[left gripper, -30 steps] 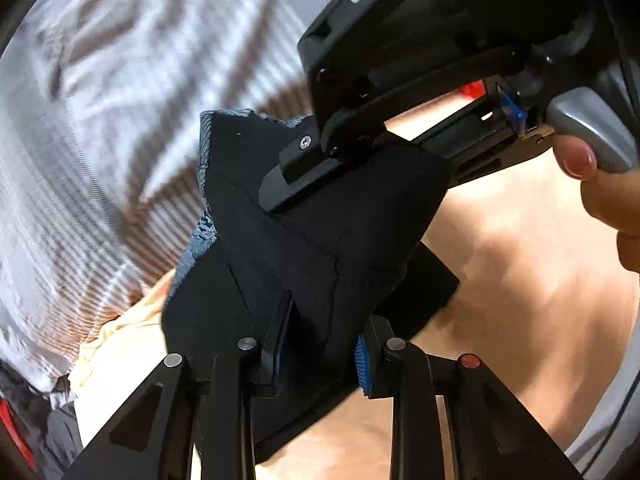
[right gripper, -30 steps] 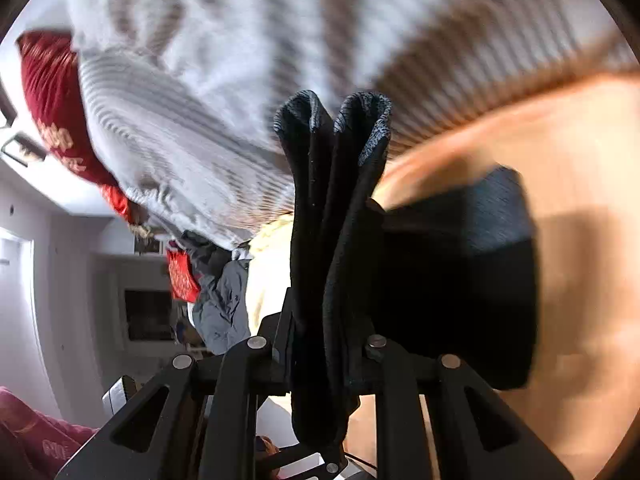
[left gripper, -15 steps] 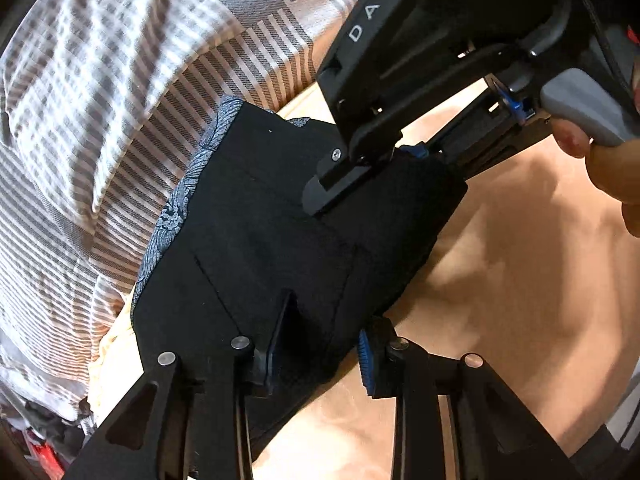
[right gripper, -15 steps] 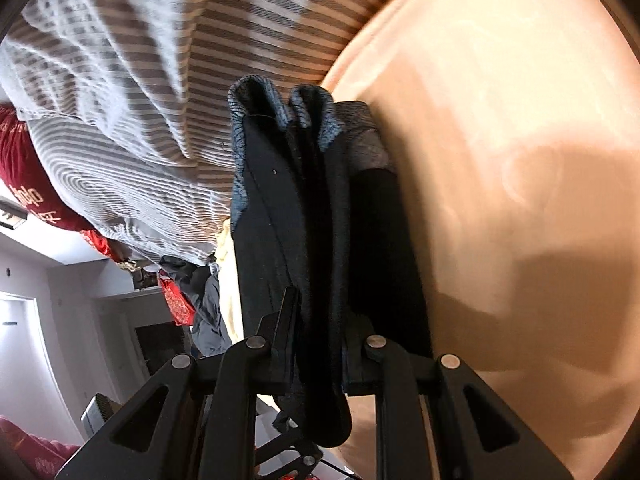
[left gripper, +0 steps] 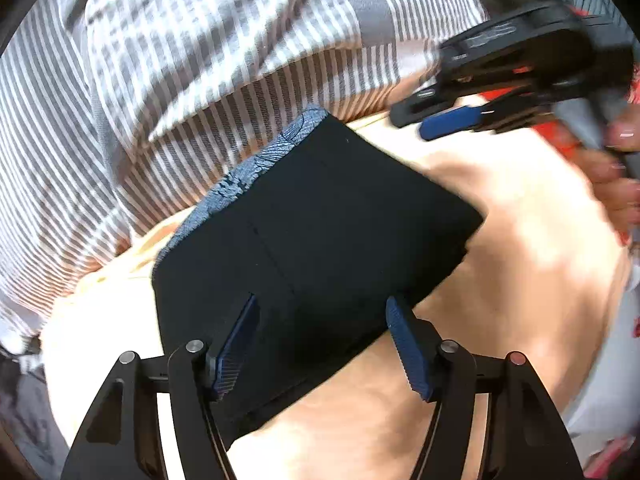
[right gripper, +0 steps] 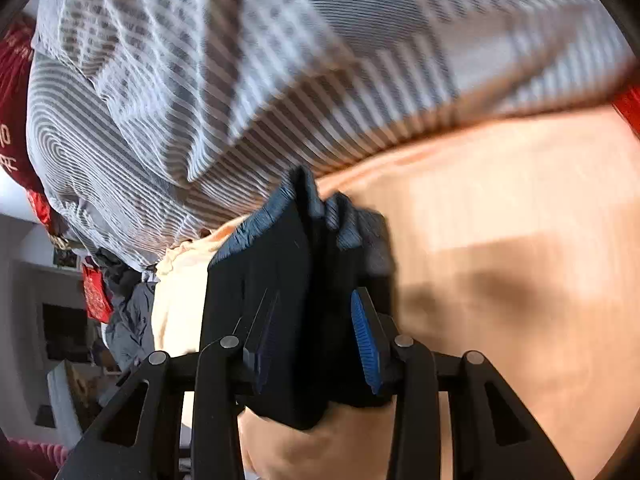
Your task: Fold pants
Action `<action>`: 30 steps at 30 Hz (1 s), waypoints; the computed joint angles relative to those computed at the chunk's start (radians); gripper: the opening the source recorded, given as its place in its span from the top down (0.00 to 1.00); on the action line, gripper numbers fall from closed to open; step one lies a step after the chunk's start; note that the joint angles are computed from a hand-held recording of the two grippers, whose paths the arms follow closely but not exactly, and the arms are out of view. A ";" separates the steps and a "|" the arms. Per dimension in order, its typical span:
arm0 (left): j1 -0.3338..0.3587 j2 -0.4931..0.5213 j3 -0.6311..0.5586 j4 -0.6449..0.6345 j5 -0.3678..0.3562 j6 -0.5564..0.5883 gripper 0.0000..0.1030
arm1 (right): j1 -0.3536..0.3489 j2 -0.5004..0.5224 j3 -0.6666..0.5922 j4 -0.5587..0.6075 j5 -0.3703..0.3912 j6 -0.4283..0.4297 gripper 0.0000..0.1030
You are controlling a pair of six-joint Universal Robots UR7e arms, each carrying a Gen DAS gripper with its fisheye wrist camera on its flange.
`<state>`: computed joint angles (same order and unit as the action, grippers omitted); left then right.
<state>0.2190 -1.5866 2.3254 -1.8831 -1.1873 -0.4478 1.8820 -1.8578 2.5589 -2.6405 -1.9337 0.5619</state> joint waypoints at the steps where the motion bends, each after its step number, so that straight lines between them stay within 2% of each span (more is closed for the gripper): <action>1: -0.001 -0.005 -0.002 -0.003 -0.016 0.012 0.35 | -0.010 0.022 -0.011 -0.005 0.005 -0.015 0.60; 4: 0.007 -0.020 0.002 -0.015 -0.032 0.043 0.35 | -0.023 0.136 -0.056 -0.033 -0.005 -0.045 0.60; 7: 0.034 -0.043 -0.004 -0.011 -0.026 -0.015 0.35 | -0.015 0.201 -0.083 -0.041 -0.038 -0.036 0.60; 9: 0.061 -0.049 -0.011 0.000 0.013 -0.076 0.35 | -0.016 0.228 -0.094 -0.052 -0.062 -0.025 0.60; 14: 0.192 -0.028 -0.037 0.022 0.125 -0.228 0.35 | -0.050 0.274 -0.118 -0.106 -0.031 -0.073 0.60; 16: 0.252 -0.016 -0.039 0.021 0.156 -0.264 0.35 | -0.068 0.290 -0.133 -0.082 0.001 -0.086 0.66; 17: 0.273 -0.013 -0.037 0.018 0.152 -0.271 0.35 | -0.066 0.300 -0.145 -0.052 -0.011 -0.076 0.83; 18: 0.299 -0.008 -0.037 0.018 0.137 -0.282 0.35 | -0.059 0.299 -0.153 -0.023 -0.026 -0.068 0.94; 20: 0.329 -0.005 -0.030 0.011 0.100 -0.282 0.35 | -0.051 0.278 -0.147 0.005 -0.035 -0.056 0.95; 25: 0.288 -0.004 0.017 -0.005 0.057 -0.246 0.35 | -0.033 0.223 -0.116 0.091 -0.067 -0.038 0.96; 30: 0.263 0.017 0.028 -0.014 0.055 -0.263 0.34 | -0.045 0.226 -0.090 0.070 -0.083 -0.009 0.95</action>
